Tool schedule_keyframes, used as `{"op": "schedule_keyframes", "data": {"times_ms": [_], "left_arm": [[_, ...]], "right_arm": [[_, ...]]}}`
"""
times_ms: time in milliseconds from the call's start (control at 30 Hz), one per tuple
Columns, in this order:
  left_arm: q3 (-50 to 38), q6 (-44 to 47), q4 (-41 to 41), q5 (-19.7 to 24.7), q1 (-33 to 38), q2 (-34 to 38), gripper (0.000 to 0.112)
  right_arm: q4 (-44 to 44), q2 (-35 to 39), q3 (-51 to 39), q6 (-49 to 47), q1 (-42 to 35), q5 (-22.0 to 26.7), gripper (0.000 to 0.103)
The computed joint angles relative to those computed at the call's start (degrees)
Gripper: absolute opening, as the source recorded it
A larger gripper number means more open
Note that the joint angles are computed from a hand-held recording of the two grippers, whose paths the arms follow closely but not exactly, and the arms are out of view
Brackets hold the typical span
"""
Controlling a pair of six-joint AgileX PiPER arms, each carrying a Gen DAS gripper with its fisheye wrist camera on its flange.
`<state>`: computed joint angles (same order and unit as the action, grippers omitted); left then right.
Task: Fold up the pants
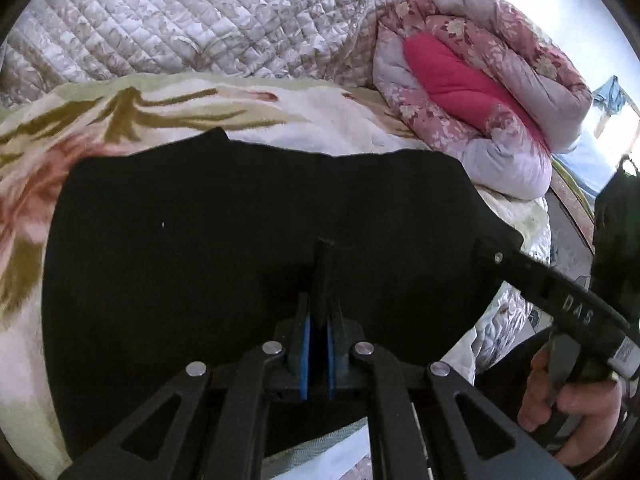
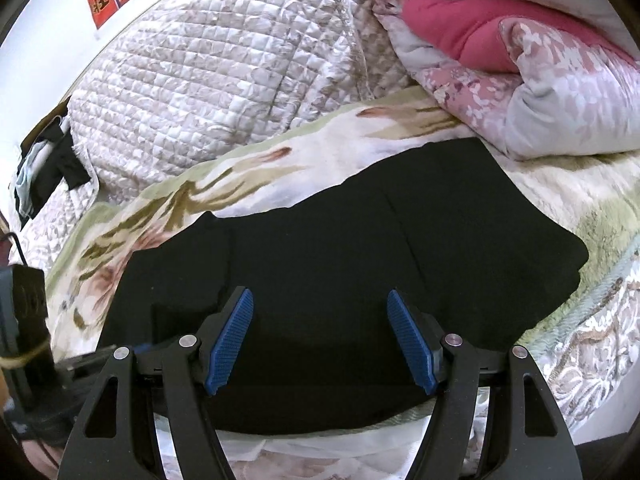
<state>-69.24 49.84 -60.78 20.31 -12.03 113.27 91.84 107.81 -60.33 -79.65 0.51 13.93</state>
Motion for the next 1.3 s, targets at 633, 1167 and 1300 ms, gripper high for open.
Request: {"op": "schedule_keyframes", "data": {"times_ms": [633, 1167, 1300], "left_arm": [[1.6, -11.8, 12.8, -3.9, 11.1, -5.1, 0.033], [1.3, -8.0, 8.4, -4.7, 13.0, -1.4, 0.033], [2.3, -4.5, 5.5, -5.5, 13.0, -2.3, 0.033]], "right_arm": [[-33.8, 21.3, -33.7, 33.0, 1.1, 28.8, 0.062], [-31.4, 32.0, -48.8, 40.7, 0.2, 40.8, 0.003], [-23.6, 26.3, -39.3, 33.0, -1.8, 38.8, 0.002]]}}
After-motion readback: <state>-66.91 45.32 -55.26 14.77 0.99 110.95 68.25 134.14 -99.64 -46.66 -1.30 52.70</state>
